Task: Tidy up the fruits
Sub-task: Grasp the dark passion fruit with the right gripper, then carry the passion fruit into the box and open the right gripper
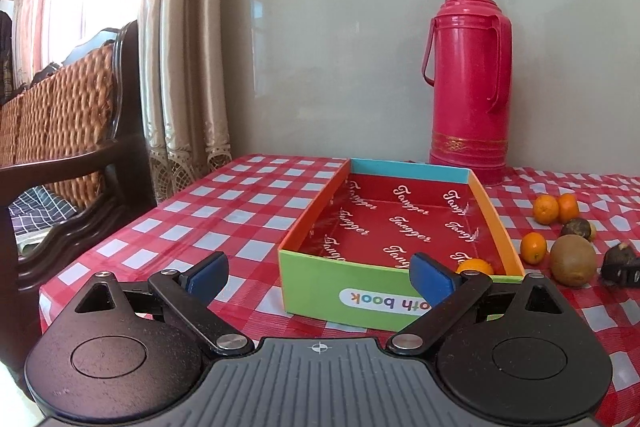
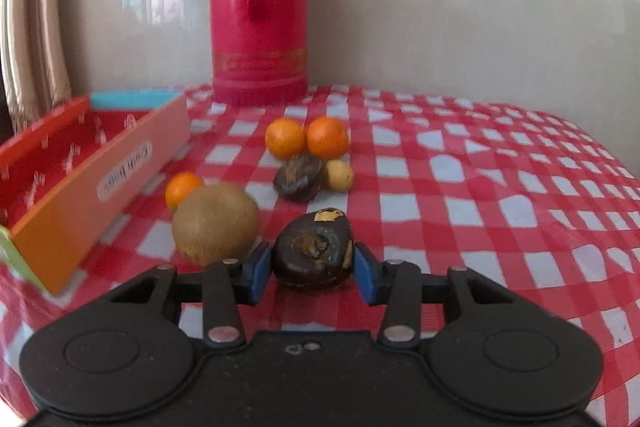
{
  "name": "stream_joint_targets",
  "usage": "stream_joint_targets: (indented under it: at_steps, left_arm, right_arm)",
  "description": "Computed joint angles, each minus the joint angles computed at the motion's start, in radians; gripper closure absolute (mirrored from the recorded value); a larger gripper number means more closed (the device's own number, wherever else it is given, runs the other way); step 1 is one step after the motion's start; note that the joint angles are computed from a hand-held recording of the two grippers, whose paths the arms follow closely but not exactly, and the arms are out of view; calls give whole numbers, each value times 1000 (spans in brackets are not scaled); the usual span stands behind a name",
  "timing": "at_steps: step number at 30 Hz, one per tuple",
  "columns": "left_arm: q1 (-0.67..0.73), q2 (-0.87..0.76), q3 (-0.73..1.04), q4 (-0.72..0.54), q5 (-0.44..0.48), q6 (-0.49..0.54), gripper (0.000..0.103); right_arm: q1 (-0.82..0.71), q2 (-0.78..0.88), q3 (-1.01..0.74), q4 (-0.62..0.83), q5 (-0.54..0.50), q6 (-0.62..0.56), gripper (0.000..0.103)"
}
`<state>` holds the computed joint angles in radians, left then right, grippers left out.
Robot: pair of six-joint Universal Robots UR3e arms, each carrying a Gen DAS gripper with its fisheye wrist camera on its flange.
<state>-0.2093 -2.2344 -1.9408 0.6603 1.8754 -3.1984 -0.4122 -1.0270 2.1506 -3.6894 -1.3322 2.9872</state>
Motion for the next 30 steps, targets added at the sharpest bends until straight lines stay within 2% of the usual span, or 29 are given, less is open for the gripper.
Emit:
stream_joint_targets:
  at_steps: [9,13,25,26,27,29,30]
  left_arm:
    - [47,22,-79,53,-4,23,7]
    - [86,36,-128,80,-12,27,7]
    - [231,69,-271,179,-62,48,7]
    - [242,72,-280,183,-67,48,7]
    - [252,74,-286,185,-74,48,7]
    - [266,75,-297,195,-83,47,7]
    - [269,76,-299,194,-85,44,7]
  right_arm:
    - [33,24,48,-249,121,88,68]
    - [113,67,21,-340,121,94,68]
    - [305,144,-152,-265,77,136,67]
    - [316,153,-162,-262,79,134,63]
    - [331,160,-174,-251,73,119,42]
    - [367,194,-186,-312,21,108,11]
    - [371,204,-181,-356,20,104,12]
